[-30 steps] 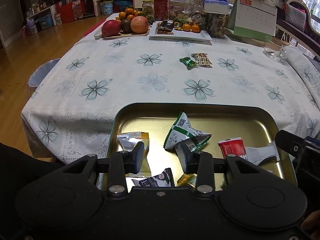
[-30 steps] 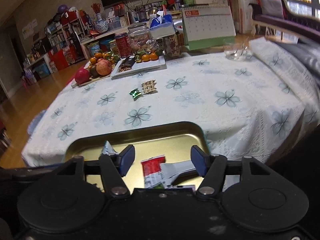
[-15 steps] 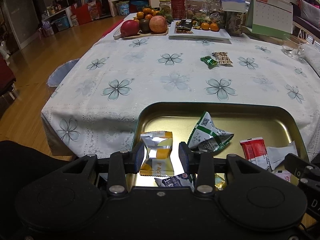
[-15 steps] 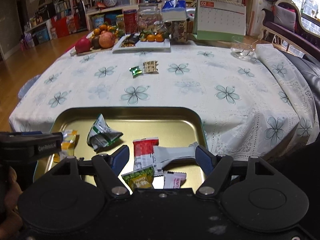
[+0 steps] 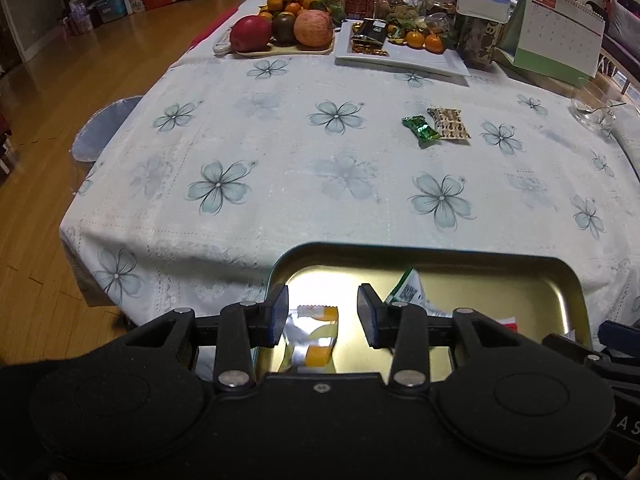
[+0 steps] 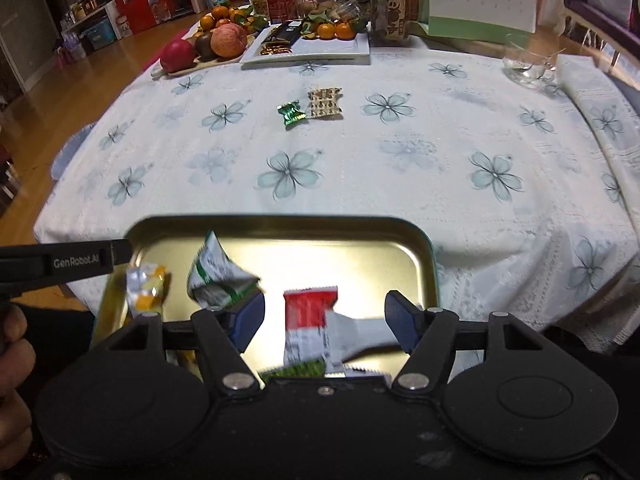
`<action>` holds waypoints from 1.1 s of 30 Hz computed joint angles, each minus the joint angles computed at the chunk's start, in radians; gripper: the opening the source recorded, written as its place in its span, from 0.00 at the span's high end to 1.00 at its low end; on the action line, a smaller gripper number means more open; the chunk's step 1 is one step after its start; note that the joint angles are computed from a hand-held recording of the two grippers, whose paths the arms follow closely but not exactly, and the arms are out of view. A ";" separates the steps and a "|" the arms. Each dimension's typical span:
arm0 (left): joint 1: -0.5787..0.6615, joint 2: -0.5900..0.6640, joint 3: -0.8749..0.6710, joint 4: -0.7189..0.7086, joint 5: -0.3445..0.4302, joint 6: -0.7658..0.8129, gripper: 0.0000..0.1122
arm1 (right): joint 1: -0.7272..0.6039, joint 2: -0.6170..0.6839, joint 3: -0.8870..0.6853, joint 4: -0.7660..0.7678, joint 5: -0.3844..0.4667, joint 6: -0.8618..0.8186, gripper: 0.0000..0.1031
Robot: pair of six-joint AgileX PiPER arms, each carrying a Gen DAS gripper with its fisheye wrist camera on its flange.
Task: Organize snacks
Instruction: 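Move both open tools back toward the green foil and gold-brown candies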
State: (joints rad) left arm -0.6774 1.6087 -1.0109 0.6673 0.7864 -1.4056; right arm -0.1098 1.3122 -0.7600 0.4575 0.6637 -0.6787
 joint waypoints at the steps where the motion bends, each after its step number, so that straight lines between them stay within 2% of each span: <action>1: 0.025 0.011 -0.027 -0.027 -0.006 0.050 0.57 | 0.003 0.038 -0.044 0.002 0.022 0.010 0.33; 4: 0.113 0.061 -0.130 -0.121 -0.016 0.212 0.57 | 0.022 0.152 -0.189 -0.008 0.071 0.071 0.33; 7: 0.195 0.125 -0.235 -0.215 -0.023 0.346 0.57 | 0.060 0.252 -0.318 -0.069 0.073 0.167 0.33; 9: 0.232 0.178 -0.311 -0.246 -0.003 0.395 0.57 | 0.085 0.323 -0.412 -0.119 0.073 0.236 0.33; 13: 0.294 0.308 -0.477 -0.287 0.058 0.471 0.57 | 0.123 0.492 -0.637 -0.226 0.128 0.388 0.33; 17: 0.364 0.400 -0.559 -0.394 0.059 0.572 0.58 | 0.145 0.669 -0.883 -0.293 0.215 0.508 0.33; 18: 0.380 0.426 -0.585 -0.426 0.081 0.595 0.58 | 0.152 0.712 -0.945 -0.303 0.237 0.537 0.33; 20: 0.409 0.490 -0.681 -0.504 0.185 0.649 0.61 | 0.168 0.805 -1.090 -0.323 0.292 0.592 0.33; 23: 0.472 0.499 -0.691 -0.651 0.193 0.737 0.61 | 0.203 0.942 -1.301 -0.361 0.354 0.672 0.34; 27: 0.524 0.462 -0.661 -0.717 0.179 0.760 0.61 | 0.260 1.068 -1.492 -0.390 0.391 0.717 0.42; 28: 0.533 0.457 -0.662 -0.714 0.183 0.753 0.61 | 0.274 1.089 -1.524 -0.388 0.395 0.713 0.44; 30: 0.549 0.452 -0.663 -0.698 0.188 0.734 0.61 | 0.306 1.133 -1.583 -0.377 0.412 0.690 0.55; 33: 0.562 0.458 -0.675 -0.654 0.209 0.684 0.61 | 0.353 1.196 -1.658 -0.382 0.440 0.648 0.60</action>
